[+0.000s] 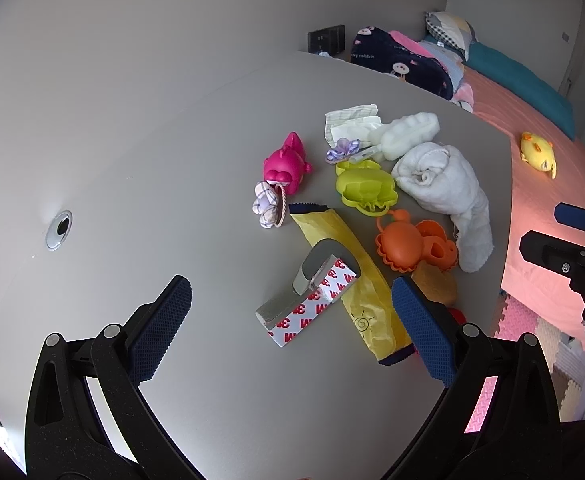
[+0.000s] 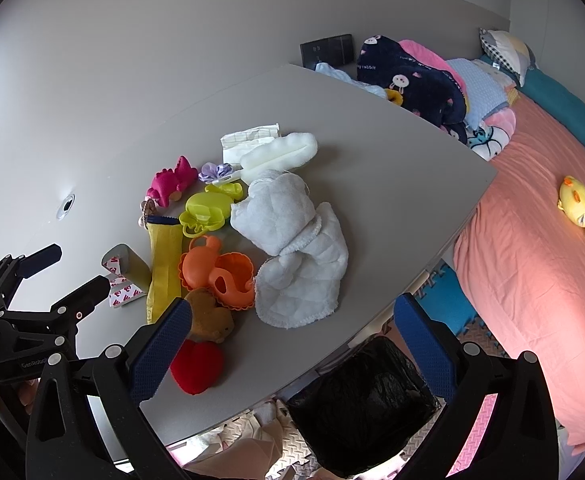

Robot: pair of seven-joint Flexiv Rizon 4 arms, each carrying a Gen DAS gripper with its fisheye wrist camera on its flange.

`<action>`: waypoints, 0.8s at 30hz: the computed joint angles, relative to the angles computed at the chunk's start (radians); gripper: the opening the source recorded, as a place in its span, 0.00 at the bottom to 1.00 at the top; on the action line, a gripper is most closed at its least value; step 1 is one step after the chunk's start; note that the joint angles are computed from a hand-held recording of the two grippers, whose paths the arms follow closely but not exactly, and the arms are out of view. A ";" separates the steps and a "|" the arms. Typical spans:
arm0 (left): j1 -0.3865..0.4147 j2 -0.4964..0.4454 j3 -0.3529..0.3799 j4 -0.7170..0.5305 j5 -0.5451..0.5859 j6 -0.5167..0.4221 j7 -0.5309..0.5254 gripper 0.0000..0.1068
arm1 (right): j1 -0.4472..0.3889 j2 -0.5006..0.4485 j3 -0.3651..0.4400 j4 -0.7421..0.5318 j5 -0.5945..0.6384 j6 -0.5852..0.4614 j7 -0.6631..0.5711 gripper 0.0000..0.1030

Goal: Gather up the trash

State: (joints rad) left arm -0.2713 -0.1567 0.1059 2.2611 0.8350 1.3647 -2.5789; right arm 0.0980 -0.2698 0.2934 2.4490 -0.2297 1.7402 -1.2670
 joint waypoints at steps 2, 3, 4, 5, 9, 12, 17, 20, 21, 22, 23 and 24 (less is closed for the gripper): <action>0.006 -0.005 -0.002 0.003 -0.013 0.006 0.013 0.91 | 0.034 -0.025 -0.038 0.002 0.003 0.026 -0.003 0.98; 0.006 -0.007 -0.002 0.003 -0.017 0.008 0.017 0.91 | 0.028 -0.027 -0.032 0.000 0.001 0.022 0.000 0.98; 0.008 -0.008 -0.001 0.005 -0.023 0.012 0.025 0.91 | 0.013 -0.029 -0.019 -0.003 -0.003 0.018 0.001 0.98; 0.009 -0.012 0.001 0.005 -0.027 0.016 0.029 0.91 | 0.004 -0.030 -0.012 -0.004 -0.006 0.016 0.002 0.98; 0.018 -0.027 0.011 0.015 -0.049 0.063 0.054 0.91 | -0.054 -0.038 0.041 -0.018 -0.011 0.001 0.008 0.98; 0.018 -0.049 0.023 0.020 -0.083 0.092 0.092 0.91 | -0.115 -0.057 0.096 -0.037 -0.014 -0.016 0.008 0.98; -0.011 -0.093 0.063 -0.001 -0.114 0.107 0.129 0.91 | -0.129 -0.080 0.107 -0.060 -0.004 -0.031 0.002 0.98; -0.005 -0.122 0.068 0.001 -0.172 0.132 0.189 0.86 | -0.073 -0.085 0.052 -0.072 0.001 -0.034 0.003 0.98; 0.003 -0.132 0.065 0.007 -0.201 0.147 0.216 0.85 | -0.064 -0.089 0.045 -0.079 0.002 -0.039 0.002 0.98; 0.018 -0.139 0.055 0.018 -0.235 0.165 0.248 0.82 | -0.060 -0.093 0.043 -0.087 0.003 -0.044 0.000 0.98; 0.038 -0.147 0.039 0.031 -0.273 0.183 0.284 0.77 | -0.063 -0.100 0.045 -0.095 0.004 -0.047 -0.006 0.97; 0.065 -0.154 0.015 0.044 -0.314 0.198 0.323 0.75 | -0.056 -0.103 0.039 -0.102 0.005 -0.049 -0.010 0.96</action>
State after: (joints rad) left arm -0.2061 -0.3107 0.1212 2.3051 0.5214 1.5624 -2.2556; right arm 0.0420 -0.3727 0.3325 2.3470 -0.2248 1.6910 -1.2766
